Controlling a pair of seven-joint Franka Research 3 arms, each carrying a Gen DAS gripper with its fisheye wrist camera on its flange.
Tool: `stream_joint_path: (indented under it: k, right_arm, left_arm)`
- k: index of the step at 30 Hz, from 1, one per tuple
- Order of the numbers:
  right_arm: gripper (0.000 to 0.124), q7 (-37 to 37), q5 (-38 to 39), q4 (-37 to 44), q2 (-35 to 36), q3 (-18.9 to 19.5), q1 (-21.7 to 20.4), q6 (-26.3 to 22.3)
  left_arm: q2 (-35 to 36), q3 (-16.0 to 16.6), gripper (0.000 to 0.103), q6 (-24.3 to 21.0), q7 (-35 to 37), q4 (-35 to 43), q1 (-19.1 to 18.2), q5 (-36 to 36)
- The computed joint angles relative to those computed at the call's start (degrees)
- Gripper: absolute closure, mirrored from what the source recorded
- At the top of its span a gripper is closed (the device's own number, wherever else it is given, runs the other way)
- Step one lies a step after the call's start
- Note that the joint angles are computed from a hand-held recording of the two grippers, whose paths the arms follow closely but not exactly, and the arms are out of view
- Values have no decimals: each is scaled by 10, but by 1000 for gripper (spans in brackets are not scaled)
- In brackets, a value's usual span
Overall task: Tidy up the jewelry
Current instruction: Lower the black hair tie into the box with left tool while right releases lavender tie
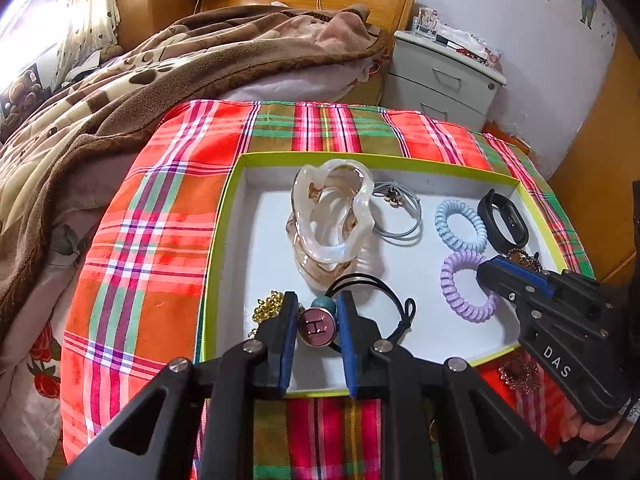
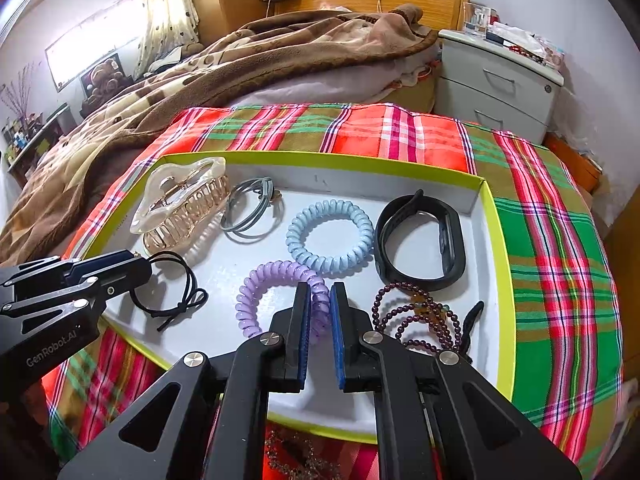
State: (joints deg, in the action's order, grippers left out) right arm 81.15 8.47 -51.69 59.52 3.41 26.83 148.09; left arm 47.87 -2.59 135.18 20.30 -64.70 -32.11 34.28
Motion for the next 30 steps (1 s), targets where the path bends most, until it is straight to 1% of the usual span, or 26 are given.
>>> stream_joint_path:
  k: [3,9,11,12,15,17,19,22,24,25,26,30]
  right_arm:
    - [114,3,-2,-5,-3,-3,2,3]
    - [114,8,-2,-24,-14,-4,2,16]
    - [114,8,-2,-30,-18,-4,1,19]
    - [114,8,-2,-34,-21,-3,1,22]
    - [113,5,0,-48,-30,-1,0,33]
    - [108,4,2,-60,-37,0,-1,41]
    - [108,4,4,-79,-48,1,-1,53]
    - [107,0,10,-110,-67,6,-5,73]
    - [100,-6,16,-140,-85,11,-9,93]
    - [89,-12,21,-159,-96,15,-13,106]
    - [82,-20,25,-178,-107,20,-17,118]
    - [82,-32,39,-253,-152,22,-25,164]
  left_arm:
    - [-5,0,77,10,-4,-8,1,1]
    - [-7,0,77,12,-5,-10,1,0]
    - [-9,-1,75,13,-6,-13,2,0]
    - [-9,-1,72,13,-7,-14,1,0]
    - [-17,1,71,19,-13,-25,0,4]
    - [-21,2,70,21,-17,-31,-1,10]
    - [-25,3,64,21,-21,-35,-4,16]
    - [-35,11,63,10,-36,-42,-16,36]
    - [-44,14,63,6,-47,-51,-22,51]
    - [-50,13,63,10,-53,-59,-22,56]
    - [-57,13,63,15,-63,-69,-23,63]
    - [-87,14,62,32,-101,-110,-28,98]
